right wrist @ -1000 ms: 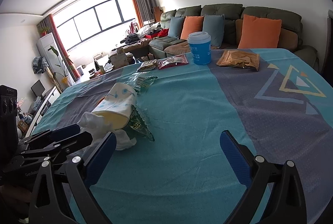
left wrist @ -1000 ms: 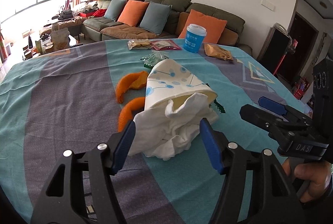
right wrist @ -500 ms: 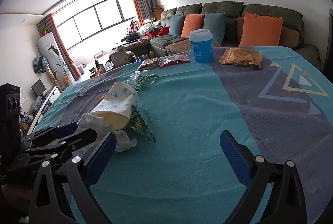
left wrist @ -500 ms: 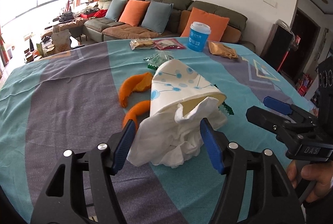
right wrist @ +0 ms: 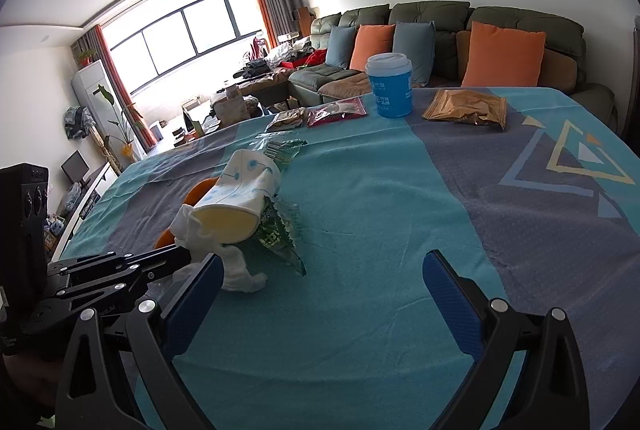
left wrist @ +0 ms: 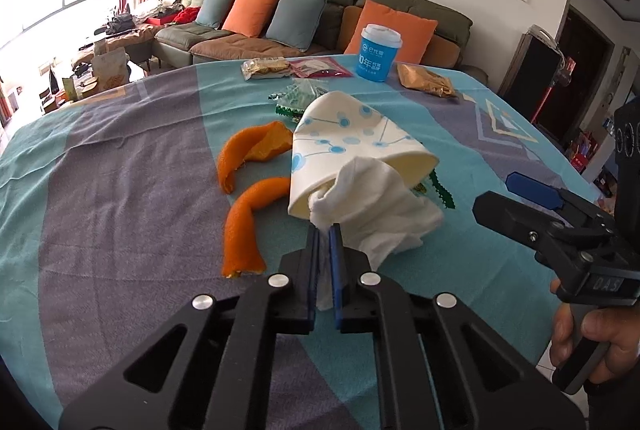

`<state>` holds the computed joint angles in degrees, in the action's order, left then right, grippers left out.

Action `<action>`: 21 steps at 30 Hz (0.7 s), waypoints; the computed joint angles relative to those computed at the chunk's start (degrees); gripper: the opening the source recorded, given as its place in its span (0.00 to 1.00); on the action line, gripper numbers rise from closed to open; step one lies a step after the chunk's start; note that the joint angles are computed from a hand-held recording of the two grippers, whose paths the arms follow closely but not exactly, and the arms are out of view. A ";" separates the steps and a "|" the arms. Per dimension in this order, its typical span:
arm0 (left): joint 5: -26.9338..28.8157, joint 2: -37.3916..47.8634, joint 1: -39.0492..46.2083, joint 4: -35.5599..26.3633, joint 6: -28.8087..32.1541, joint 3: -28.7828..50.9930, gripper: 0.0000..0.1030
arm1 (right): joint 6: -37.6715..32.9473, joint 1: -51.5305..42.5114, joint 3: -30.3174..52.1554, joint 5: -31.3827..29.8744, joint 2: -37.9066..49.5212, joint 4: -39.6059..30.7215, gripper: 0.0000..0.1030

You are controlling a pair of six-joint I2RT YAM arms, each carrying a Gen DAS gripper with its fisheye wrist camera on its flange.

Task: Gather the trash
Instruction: 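Grasp the white tissue with the left tool while the right tool grasps the clear snack bag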

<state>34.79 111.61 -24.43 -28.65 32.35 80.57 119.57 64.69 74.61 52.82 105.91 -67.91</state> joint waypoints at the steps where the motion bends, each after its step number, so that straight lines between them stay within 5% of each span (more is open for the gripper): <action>1: 0.19 -0.30 0.17 0.39 -0.11 -0.41 0.04 | 0.05 0.01 -0.02 0.02 -0.01 -0.01 0.93; 8: 3.50 -2.88 2.82 -0.86 -0.35 -1.53 0.03 | -2.42 -0.76 -1.02 0.25 -0.63 1.97 0.93; 13: 5.77 -5.09 5.07 -3.49 0.57 -1.75 0.03 | -8.92 -2.50 -2.05 -1.25 -2.02 6.33 0.84; 21: 7.92 -7.19 7.73 -5.94 1.14 -2.06 0.03 | -19.64 -6.03 -3.45 -5.54 -3.52 12.85 0.49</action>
